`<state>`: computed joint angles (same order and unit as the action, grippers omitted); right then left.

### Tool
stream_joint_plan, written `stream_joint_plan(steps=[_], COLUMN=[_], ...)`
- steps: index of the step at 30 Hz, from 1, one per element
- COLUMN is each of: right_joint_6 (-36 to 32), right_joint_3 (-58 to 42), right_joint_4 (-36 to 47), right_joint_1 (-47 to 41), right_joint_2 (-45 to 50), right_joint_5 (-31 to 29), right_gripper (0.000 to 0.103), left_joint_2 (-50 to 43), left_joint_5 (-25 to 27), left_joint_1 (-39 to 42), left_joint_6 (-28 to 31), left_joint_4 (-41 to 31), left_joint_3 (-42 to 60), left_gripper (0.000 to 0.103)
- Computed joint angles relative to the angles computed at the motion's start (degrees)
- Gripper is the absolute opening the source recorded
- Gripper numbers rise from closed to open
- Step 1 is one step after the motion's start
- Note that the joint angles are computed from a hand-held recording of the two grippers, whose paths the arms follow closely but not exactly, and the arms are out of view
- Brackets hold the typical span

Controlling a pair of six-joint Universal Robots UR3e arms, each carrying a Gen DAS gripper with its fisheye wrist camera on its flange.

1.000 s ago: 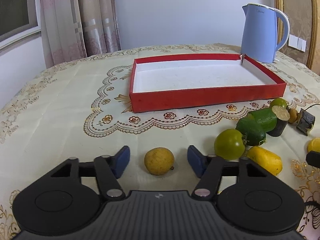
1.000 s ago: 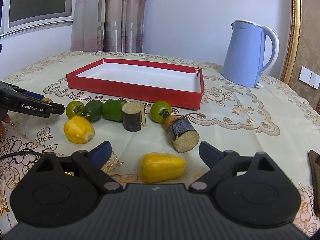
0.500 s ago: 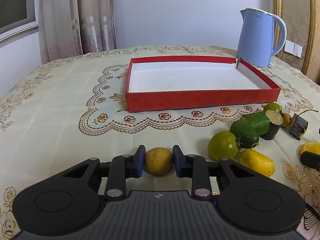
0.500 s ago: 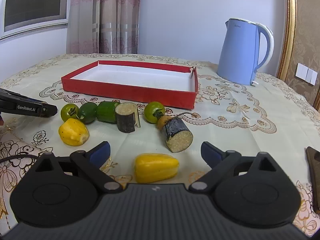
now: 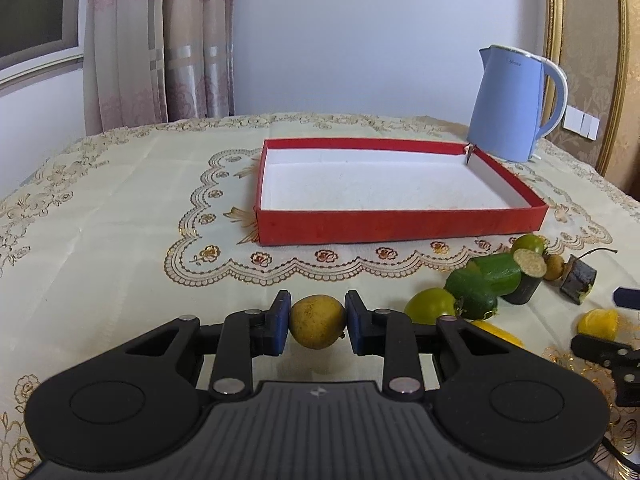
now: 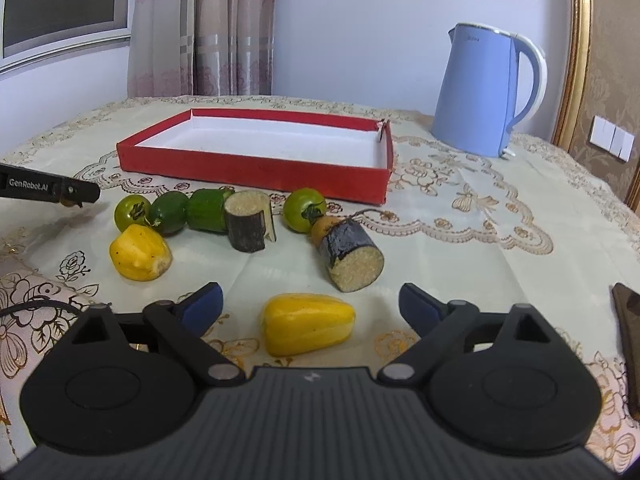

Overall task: Organize fruits
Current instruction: 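Close the left tool on the lemon while the right tool grasps the yellow pepper, then carry the lemon with the left tool into the tray and release it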

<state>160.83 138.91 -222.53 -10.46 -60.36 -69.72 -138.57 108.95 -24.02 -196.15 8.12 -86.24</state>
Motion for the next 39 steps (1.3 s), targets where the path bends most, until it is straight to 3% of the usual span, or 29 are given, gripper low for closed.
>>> stream_joint_plan(steps=[3,5,9,12,25,39], right_joint_6=[0.0,-0.2,-0.4,-0.9,-2.8,4.2], right_joint_3=[-0.1,0.0,0.3,0.5,-1.8,-33.2], right_joint_4=[2.1,4.9,4.6,4.5,6.0,22.2], right_joint_1=[-0.3,-1.4,-1.6,-1.9,-0.6,5.0], right_joint_2=[-0.6,-1.8,-1.8,-1.9,-7.2,4.1], right_joint_5=[0.5,2.5,2.2,2.3,1.5,-5.7], right_gripper=[0.08,0.066,0.059,0.047,0.046,0.046], left_joint_2=[0.1,0.1,0.1,0.0,0.4,-3.8], left_joint_5=[0.2,0.2,0.2,0.2,1.1,1.5], left_joint_1=[-0.4,-0.5,-0.6,-0.7,-1.3,-2.5], left_joint_6=[0.3,0.4,0.6,0.7,1.0,3.3], left_joint_4=[0.2,0.2,0.2,0.2,0.5,-7.7], left_joint_3=[0.0,0.1,0.1,0.2,0.8,13.6], left_gripper=[0.029,0.029,0.029,0.029,0.029,0.029])
